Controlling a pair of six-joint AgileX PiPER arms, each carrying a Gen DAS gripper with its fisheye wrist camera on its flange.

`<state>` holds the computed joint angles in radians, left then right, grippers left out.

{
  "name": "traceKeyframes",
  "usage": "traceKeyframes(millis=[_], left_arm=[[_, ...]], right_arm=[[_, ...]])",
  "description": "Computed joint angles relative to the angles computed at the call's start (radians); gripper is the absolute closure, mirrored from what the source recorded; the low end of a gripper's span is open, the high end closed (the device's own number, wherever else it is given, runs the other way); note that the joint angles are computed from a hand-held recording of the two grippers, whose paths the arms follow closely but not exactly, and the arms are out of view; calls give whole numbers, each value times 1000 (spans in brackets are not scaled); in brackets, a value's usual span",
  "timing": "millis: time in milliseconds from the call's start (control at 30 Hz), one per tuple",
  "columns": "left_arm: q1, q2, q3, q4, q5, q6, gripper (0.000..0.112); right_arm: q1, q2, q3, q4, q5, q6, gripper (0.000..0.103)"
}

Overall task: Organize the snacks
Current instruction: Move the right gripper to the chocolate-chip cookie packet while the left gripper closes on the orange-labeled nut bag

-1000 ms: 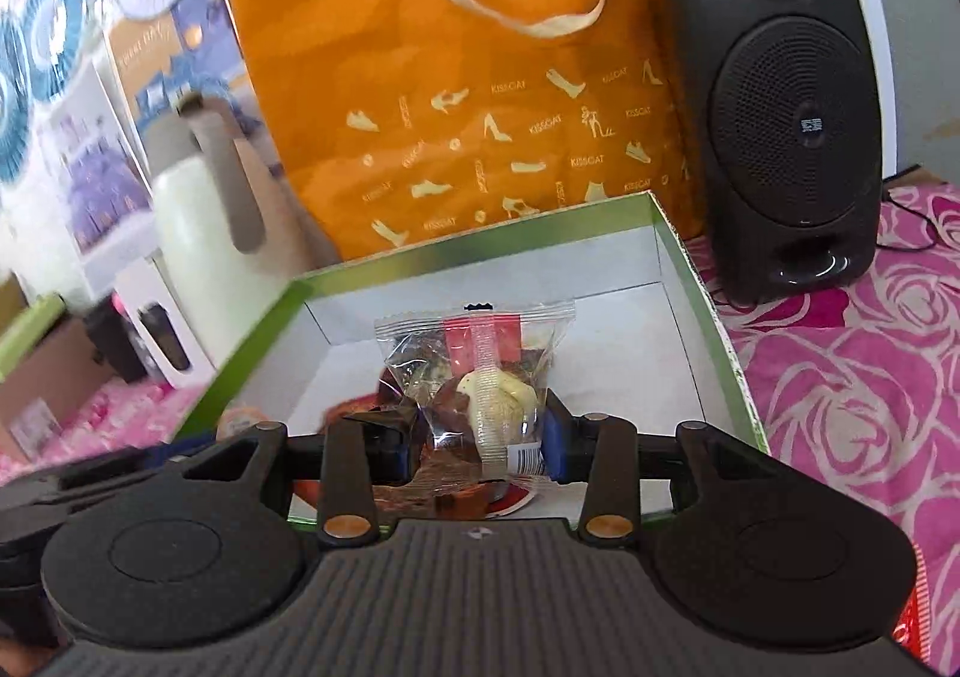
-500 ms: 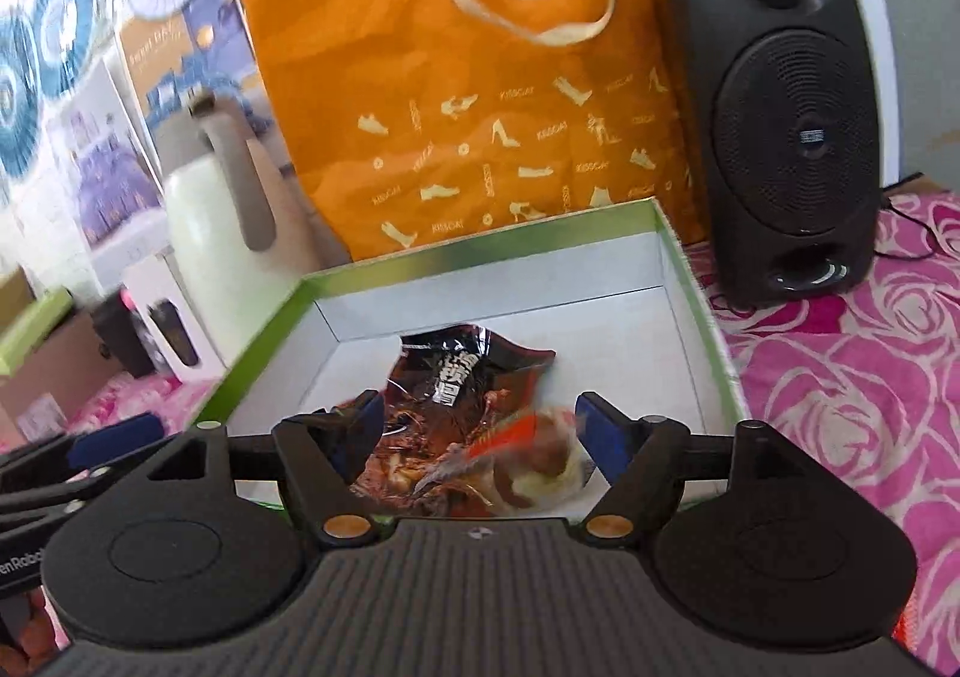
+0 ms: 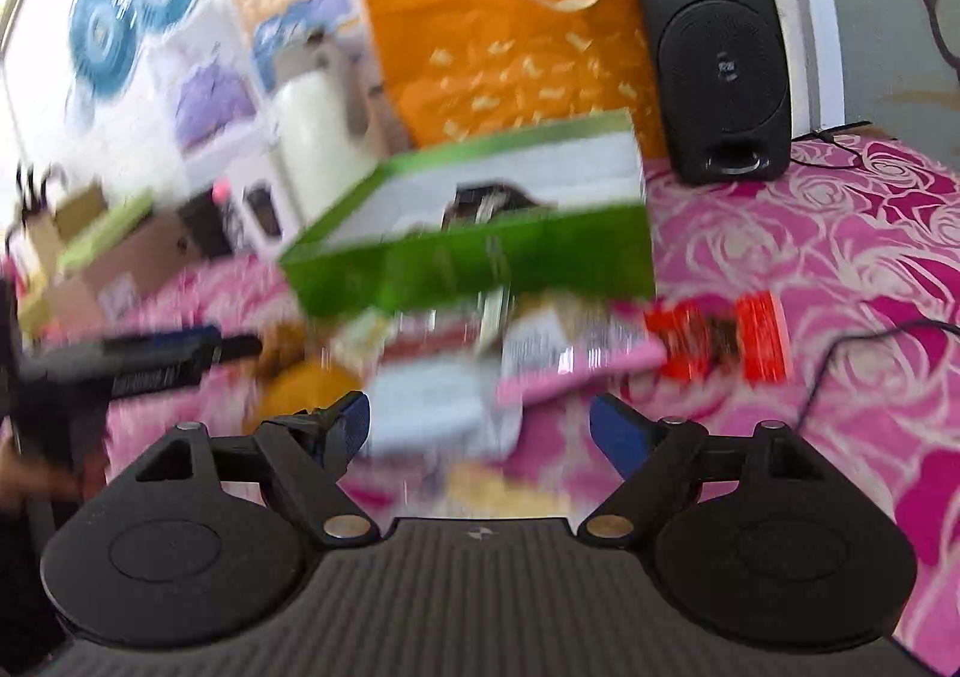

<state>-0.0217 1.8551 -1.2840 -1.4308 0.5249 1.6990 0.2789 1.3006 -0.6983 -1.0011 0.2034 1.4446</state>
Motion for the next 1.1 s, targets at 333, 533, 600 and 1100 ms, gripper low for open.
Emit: traceKeyframes(millis=[333,533,600,1100], left_arm=[[-31,35,-26,105,-24,-160,49],[-18,140,-205,313,55,-571,46],[-9,167,-242,311,90,-626,46],[-13,173,-244,262,94,-689,40]], right_arm=[[62,52,0,52,94,-190,0],[54,63,-9,155,79,-339,0],[47,63,-7,170,69,-353,0],[55,55,15,126,40,-294,0]])
